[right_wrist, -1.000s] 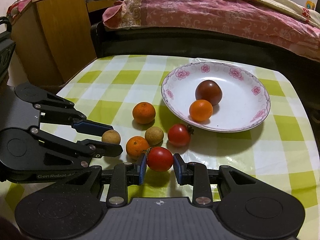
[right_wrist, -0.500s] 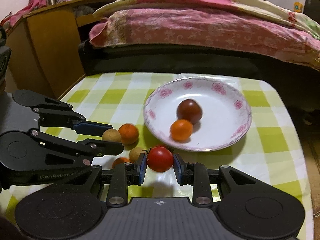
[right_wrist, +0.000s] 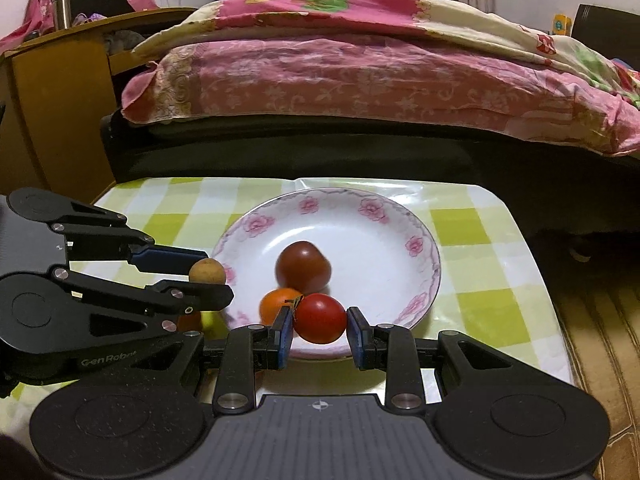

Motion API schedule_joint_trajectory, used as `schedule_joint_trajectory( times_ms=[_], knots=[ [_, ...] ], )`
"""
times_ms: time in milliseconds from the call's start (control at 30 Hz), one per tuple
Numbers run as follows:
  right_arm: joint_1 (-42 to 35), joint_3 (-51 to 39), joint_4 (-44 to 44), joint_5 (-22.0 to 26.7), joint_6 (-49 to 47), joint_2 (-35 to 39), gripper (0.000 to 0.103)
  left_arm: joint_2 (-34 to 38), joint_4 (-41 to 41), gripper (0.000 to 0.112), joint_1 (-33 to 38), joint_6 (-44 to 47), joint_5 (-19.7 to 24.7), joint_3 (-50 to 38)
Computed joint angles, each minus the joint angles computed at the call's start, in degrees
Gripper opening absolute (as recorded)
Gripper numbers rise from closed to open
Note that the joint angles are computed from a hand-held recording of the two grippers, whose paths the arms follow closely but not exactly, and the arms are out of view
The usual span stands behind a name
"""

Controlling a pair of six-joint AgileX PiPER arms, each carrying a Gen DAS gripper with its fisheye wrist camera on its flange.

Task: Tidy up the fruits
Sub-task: 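Carry the tan fruit and red tomato in both grippers over the plate, then open the left gripper to release the tan fruit into the plate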

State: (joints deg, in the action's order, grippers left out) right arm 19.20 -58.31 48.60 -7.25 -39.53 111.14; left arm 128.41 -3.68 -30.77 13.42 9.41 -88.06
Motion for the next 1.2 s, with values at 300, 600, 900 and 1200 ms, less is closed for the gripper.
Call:
schedule_joint_trajectory(
  times_ms=[300, 600, 900, 1200],
  knots=[
    [-0.69, -3.71, 6.32, -0.12, -9.67, 3.78, 0.025, 3.39, 1.24, 0.034, 0.23, -1.15, 2.07, -4.56],
    [-1.08, -5.52, 14.81, 0.25, -18.49, 6.03, 0.025, 5.32, 2.05, 0.034, -0.02, -2.31, 2.93, -6.89],
    [-1.29, -6.66, 16.55, 0.46, -20.55, 7.10, 0.025, 6.95, 3.94, 0.034, -0.33, -4.32, 3.95, -9.09],
    [-1.45, -7.36, 15.94, 0.69, -19.99, 7.67, 0.026, 7.82, 4.99, 0.034, -0.27, -5.48, 4.64, -10.54]
  ],
)
